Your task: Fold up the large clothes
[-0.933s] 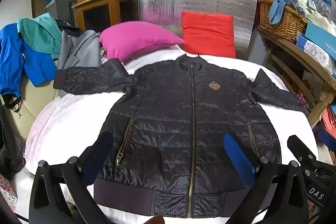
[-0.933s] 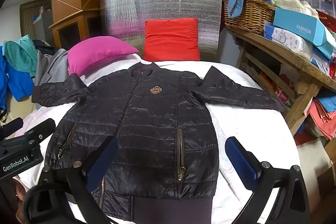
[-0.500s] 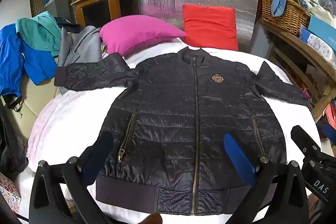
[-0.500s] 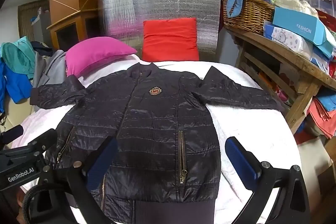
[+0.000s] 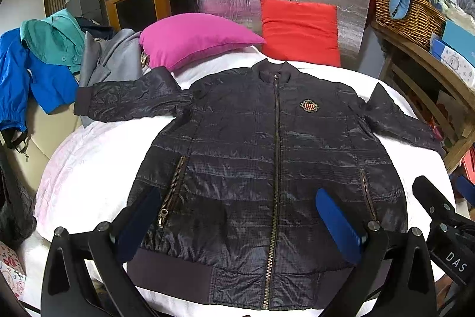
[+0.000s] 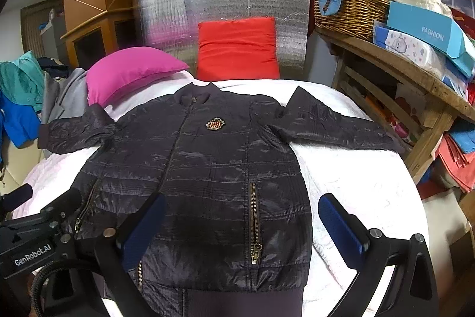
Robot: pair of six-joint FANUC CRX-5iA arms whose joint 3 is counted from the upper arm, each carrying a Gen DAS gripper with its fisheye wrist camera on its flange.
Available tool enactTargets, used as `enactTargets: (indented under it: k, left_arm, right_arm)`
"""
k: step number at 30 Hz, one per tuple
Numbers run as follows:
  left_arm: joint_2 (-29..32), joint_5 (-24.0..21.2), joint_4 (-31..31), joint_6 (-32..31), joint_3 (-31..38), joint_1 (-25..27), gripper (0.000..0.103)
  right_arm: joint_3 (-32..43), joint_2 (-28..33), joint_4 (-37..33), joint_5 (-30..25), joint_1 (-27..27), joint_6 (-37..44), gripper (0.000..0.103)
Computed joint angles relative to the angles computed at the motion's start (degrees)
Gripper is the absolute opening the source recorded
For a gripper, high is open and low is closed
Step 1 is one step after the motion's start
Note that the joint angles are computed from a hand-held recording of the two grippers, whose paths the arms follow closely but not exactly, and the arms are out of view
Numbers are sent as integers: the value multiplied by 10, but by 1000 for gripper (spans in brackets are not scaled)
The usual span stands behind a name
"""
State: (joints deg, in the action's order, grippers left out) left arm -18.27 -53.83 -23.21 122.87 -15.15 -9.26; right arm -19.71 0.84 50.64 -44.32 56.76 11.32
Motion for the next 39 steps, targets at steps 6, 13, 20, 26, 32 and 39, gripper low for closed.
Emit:
enactTargets:
  k: [6,13,20,26,32,39]
  left_arm:
    - [15,-11,-23,35,14,-18,103]
    - [13,-18,-26,29,15,-26,103]
    - [1,-15,-19,6,5,-13,103]
    - [-4,-2,-6,-9,-5,7,103]
    - [1,0,4,-20,-7,13,103]
    - [8,-1,2,-19,-3,5,103]
  right_arm:
    - [6,-1,-9,-8,-6,14,103]
    - [-2,-11,-10,-14,-6,5,103]
    - [-4,-7,-13,-7,-1,-15,103]
    - [11,10,-15,-16,10,-2,103]
    - [20,18,-22,-17,9,7,103]
    - [20,18,-23,-16,5,8,103]
